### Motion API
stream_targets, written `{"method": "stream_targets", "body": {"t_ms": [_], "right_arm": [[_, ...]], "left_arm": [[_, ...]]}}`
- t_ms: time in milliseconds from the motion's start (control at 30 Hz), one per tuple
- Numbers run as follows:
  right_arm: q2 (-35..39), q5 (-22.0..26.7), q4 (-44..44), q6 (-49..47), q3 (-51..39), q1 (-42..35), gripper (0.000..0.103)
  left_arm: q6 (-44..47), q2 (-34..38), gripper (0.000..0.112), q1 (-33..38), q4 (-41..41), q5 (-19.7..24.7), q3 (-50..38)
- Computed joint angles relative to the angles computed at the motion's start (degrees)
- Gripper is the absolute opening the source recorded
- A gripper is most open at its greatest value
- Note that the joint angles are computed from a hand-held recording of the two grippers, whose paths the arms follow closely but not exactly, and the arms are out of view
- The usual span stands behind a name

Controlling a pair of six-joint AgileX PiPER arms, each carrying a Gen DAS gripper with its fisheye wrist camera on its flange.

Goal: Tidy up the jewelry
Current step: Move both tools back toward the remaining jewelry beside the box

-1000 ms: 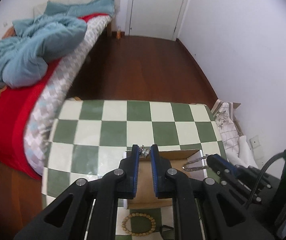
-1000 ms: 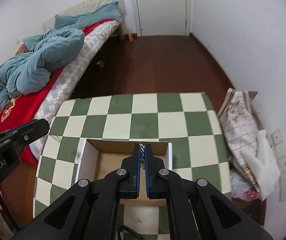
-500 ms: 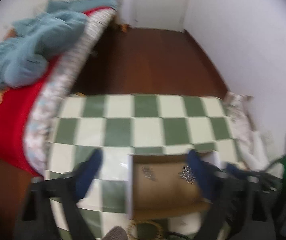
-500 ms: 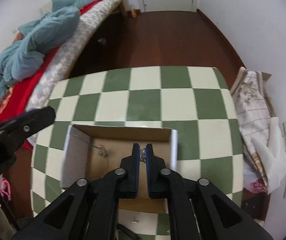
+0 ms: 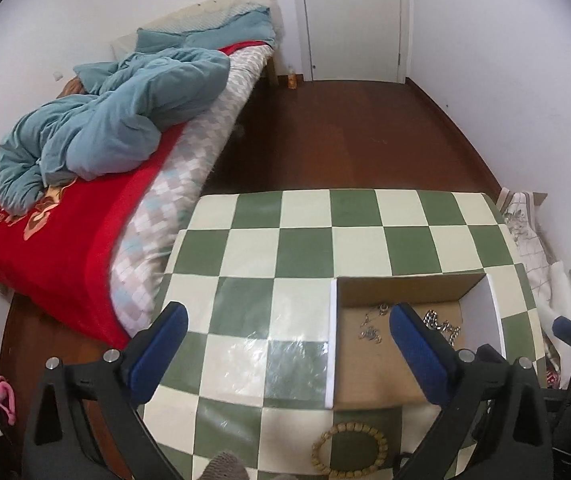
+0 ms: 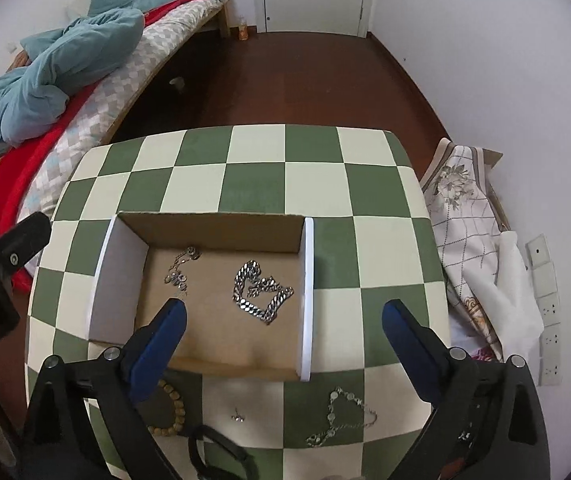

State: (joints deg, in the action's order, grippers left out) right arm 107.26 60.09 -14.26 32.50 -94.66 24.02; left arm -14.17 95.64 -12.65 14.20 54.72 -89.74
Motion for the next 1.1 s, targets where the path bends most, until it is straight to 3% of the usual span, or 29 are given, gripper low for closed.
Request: {"method": "stream_targets", "body": {"t_ms": [433,667,900,933,1033,1100], "right_arm": [[-13.4,1.7,-6.9,9.3,8.5,7.4,0.102],[-23.9,1.2,-8.9,15.9,20.3,10.7,0.102],[-30.1,-2.3,-8.3,21.3,35.1,11.9,0.101],[-30.7,-3.2,-8.0,21.7,37.1,11.5,0.099],[-31.5,-8.1,-5.5,20.4,43.3,8.0,0.077],[-30.8,-12.3,-3.9,18.4,46.6,4.8,0.072]], "left_arm": [[-3.2,-15.6,0.103,0.0,3.3,0.5,10.6],[-3.4,-24.8,0.103,0.2,3.2,0.0,21.1],[-7.3,-26.1,0.103,-2.6,4.9,-2.8,33.1],[-8.2,-25.6,0.103,-3.2,5.4,-3.4,34.3],[-11.2,-23.8,0.103,-4.2,7.2,-5.7,37.1],[-12.8,-22.0,0.103,-4.1,8.4,-7.1,38.4]]}}
